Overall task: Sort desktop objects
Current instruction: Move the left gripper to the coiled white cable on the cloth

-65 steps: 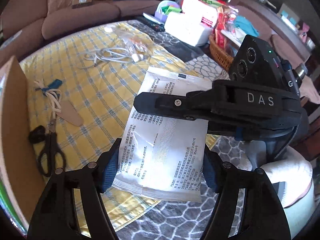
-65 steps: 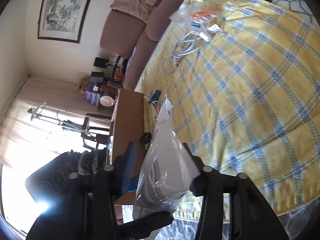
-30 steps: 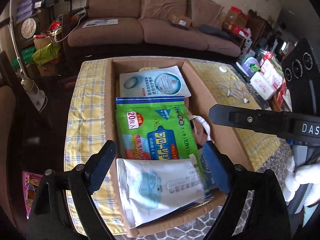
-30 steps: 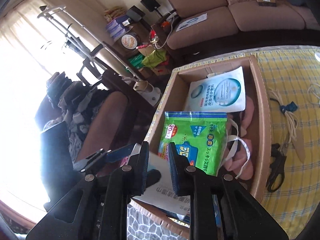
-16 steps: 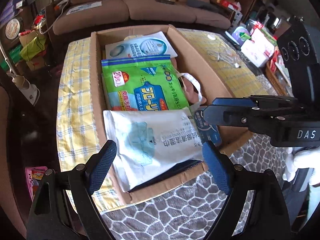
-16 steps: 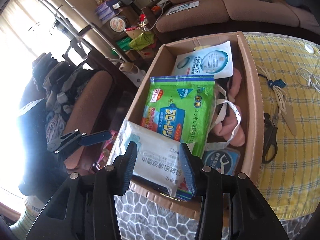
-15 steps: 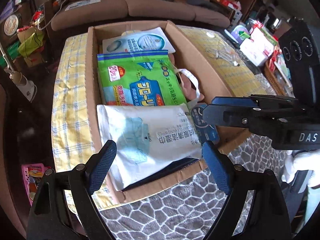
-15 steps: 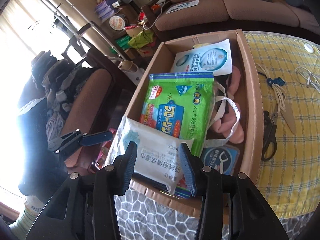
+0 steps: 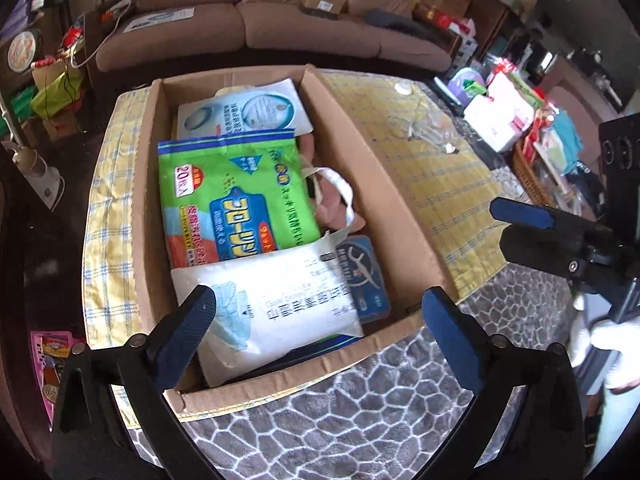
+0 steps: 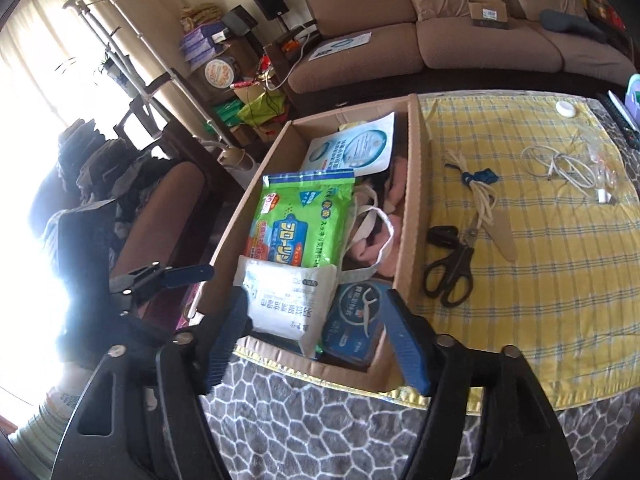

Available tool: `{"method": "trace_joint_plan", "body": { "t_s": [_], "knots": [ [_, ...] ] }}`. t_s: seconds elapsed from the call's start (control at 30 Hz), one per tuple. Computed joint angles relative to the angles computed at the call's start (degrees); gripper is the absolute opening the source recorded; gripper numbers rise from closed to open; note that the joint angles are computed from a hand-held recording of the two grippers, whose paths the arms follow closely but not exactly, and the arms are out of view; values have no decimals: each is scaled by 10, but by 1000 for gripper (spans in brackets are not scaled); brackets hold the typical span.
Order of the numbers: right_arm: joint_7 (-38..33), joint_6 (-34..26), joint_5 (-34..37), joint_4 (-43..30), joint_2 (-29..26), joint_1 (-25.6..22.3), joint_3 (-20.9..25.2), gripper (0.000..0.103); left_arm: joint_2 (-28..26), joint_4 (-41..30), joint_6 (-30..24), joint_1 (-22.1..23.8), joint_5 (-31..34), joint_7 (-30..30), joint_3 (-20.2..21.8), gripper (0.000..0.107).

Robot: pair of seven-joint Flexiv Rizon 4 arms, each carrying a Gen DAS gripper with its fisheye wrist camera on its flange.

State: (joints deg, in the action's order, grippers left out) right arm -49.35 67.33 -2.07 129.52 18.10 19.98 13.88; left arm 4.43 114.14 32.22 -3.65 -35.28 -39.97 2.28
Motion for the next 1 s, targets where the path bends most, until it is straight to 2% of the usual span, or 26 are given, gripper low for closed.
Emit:
{"method": "trace_joint_plan", "body": {
  "t_s": [0.03,0.13,0.2,0.3,0.47,0.6,0.7,0.83,1.0],
  "knots": [
    [20,12,-38,17,13,-28,14,103,1,-4,-7,-3,-13,5,-2,103],
    [82,37,-126,65,51,-101,37,103,3,-11,-3,-18,-23,-1,-15,103],
    [102,42,-148,93,75,-127,31,103,-1,-17,2,-31,-16,-16,-26,103],
    [84,55,-128,134,111,-129,-2,103,-13,-22,29,-56,-2,-31,-46,103],
    [18,76,-79,175,140,-131,-59,103,-64,-66,60,-99,86,-54,-86,103],
    [-42,89,-76,186,126,-161,-77,103,-128,-133,89,-134,151,-90,-112,103],
    [-104,115,-35,189,105,-143,-120,103,-204,-221,91,-161,206,-136,-123,103],
    [-194,103,27,151,61,-117,-189,103,-327,-378,44,-204,285,-228,-107,103],
    [-282,90,112,73,-26,-96,-261,103,-442,-529,-16,-232,326,-311,-77,103]
  ]
}}
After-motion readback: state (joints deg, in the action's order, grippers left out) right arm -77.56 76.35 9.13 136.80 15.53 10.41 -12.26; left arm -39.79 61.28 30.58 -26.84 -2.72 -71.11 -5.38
